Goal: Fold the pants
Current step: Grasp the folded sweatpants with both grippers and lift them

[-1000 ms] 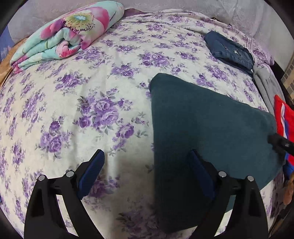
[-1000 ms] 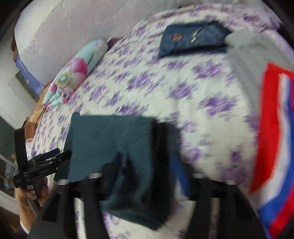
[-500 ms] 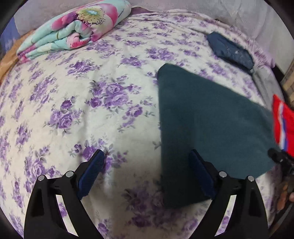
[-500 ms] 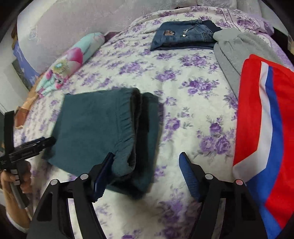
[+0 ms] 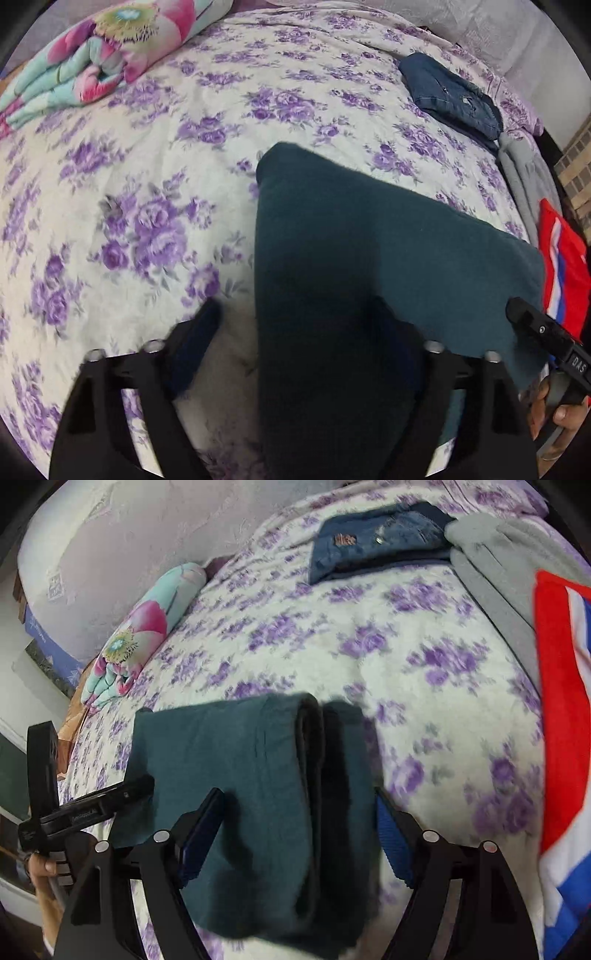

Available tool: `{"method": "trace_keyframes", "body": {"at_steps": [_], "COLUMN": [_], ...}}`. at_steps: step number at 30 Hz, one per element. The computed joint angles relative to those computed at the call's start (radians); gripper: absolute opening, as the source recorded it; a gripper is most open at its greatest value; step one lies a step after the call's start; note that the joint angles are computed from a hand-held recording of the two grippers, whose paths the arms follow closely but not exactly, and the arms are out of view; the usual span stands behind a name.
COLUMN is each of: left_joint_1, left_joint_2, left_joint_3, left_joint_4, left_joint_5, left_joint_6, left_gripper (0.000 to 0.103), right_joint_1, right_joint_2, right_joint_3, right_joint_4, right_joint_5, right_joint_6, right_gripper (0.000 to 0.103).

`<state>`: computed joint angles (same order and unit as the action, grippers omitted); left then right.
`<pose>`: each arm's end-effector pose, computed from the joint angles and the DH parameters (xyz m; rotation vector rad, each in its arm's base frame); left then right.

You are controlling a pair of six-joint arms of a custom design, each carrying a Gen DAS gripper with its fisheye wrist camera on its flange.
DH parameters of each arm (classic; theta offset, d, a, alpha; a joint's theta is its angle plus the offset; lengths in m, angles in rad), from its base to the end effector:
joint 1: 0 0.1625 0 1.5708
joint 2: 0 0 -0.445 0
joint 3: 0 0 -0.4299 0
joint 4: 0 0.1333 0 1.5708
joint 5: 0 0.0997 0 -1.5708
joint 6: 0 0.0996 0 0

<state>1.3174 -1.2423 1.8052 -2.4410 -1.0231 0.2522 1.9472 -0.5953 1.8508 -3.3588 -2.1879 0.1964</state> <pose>0.0218 -0.6543 0.3034 0.5340 2.5140 -0.3981 0.3015 -0.5571 -0.0160 0.0084 -2.5651 0.8987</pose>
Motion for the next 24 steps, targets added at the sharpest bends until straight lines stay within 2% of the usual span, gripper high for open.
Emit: {"method": "trace_keyframes", "body": {"at_steps": [1, 2, 3, 4, 5, 8, 13, 17, 20, 22, 24], "left_joint_1": [-0.006, -0.017, -0.026, -0.036, -0.037, -0.056, -0.102, -0.160, -0.229, -0.265, -0.296], "left_joint_2": [-0.005, -0.012, -0.018, -0.024, -0.039, -0.079, -0.157, -0.175, -0.117, -0.053, 0.039], "left_joint_3": [0.008, 0.026, 0.044, 0.070, 0.086, 0.122, 0.148, 0.148, 0.087, 0.018, -0.068], "left_joint_4": [-0.009, -0.026, -0.058, -0.099, -0.108, -0.147, -0.159, -0.213, -0.263, -0.296, -0.345], "left_joint_5": [-0.004, 0.001, 0.024, 0.042, 0.019, -0.001, -0.087, -0.101, -0.051, -0.051, -0.063], "left_joint_6": [0.004, 0.018, 0.036, 0.066, 0.081, 0.115, 0.157, 0.181, 0.171, 0.171, 0.182], "left_gripper": [0.048, 0.045, 0.037, 0.025, 0.009, 0.007, 0.006, 0.006, 0.006, 0.006, 0.006], "right_joint_1": [0.008, 0.016, 0.016, 0.015, 0.015, 0.034, 0.081, 0.122, 0.139, 0.136, 0.122], "right_joint_2": [0.011, 0.016, 0.013, 0.002, -0.006, -0.013, -0.064, -0.108, -0.117, -0.115, -0.112], "right_joint_3": [-0.016, -0.020, -0.013, 0.001, 0.013, 0.032, 0.037, 0.013, -0.048, -0.124, -0.183], "right_joint_4": [0.023, 0.021, 0.008, 0.001, -0.012, -0.051, -0.017, -0.050, -0.091, -0.129, -0.172], "right_joint_5": [-0.032, -0.046, -0.028, 0.000, 0.018, 0.017, 0.035, -0.001, -0.065, -0.117, -0.141], "right_joint_6": [-0.006, -0.019, -0.029, -0.026, -0.026, -0.080, -0.169, -0.274, -0.403, -0.544, -0.625], "right_gripper": [0.068, 0.056, 0.040, 0.033, 0.026, 0.023, 0.022, 0.022, 0.022, 0.022, 0.022]}}
